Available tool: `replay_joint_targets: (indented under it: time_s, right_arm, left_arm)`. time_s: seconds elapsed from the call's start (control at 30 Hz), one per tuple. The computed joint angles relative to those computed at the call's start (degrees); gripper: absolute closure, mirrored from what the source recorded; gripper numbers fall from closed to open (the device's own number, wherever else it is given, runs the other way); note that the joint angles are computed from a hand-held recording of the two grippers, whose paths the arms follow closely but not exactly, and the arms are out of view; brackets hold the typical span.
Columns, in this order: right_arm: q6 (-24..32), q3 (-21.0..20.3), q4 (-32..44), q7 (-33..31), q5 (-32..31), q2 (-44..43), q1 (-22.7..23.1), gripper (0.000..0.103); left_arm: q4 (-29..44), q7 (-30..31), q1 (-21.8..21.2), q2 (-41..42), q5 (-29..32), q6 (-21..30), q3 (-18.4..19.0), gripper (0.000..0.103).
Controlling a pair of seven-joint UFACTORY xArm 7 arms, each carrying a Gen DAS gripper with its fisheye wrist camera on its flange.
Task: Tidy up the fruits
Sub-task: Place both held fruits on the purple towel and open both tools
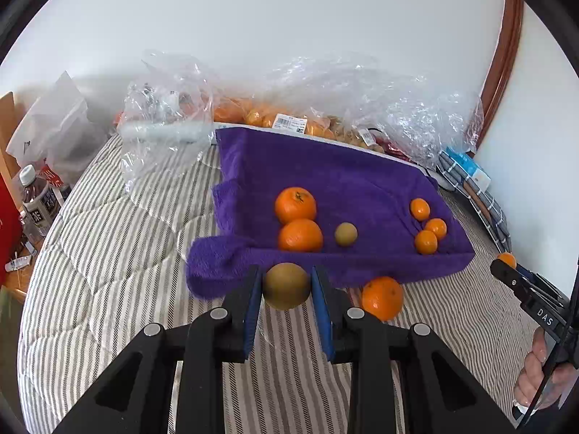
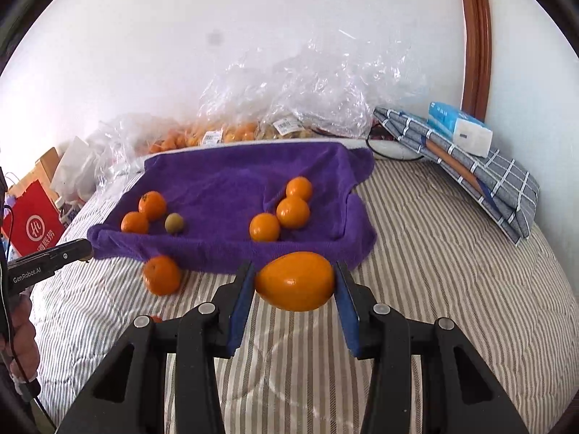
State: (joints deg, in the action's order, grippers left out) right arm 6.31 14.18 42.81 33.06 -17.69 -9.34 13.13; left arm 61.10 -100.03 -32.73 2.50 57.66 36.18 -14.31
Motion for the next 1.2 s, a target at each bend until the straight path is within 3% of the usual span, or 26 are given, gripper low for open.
replay_joint_targets:
  time_s: [0.3, 0.43, 0.53, 0.63, 1.03, 1.2]
  right_arm:
    - [0.22, -1.70, 7.89, 3.85, -7.12, 6.92, -1.04, 0.060]
    - [-0.09, -4.33, 10.68, 1.89, -5.22, 10.46, 1.12, 0.060]
    - [-0.22, -6.45, 12.35, 3.55, -7.32, 12.82, 2.68, 0.060]
    - [0.20, -7.36, 13.58, 1.50, -4.86, 14.90, 3.80, 0.060]
    - [1.72, -9.55, 14.83, -1.98, -1.90, 18.10, 7.26, 0.060]
    - [2.97, -11.57, 15.59, 1.25, -6.12, 18.52, 9.30, 0.060]
  left_arm:
    - [3.00, 0.93, 2.09, 1.66, 0.55, 0.29, 1.87, 0.077]
    - [5.37, 0.47, 2.23, 4.15, 0.83, -0.33, 3.09, 0.077]
    - [7.95, 0.97, 1.34, 6.75, 1.11, 1.50, 4.05, 0.077]
    - [7.76, 0.05, 1.70, 7.96, 0.91, -3.44, 5.60, 0.077]
    - [8.03, -1.42, 0.15, 10.45, 1.49, -6.30, 8.45, 0.077]
    - [9.43, -0.35, -1.33, 11.36, 2.77, -2.48, 8.31, 0.077]
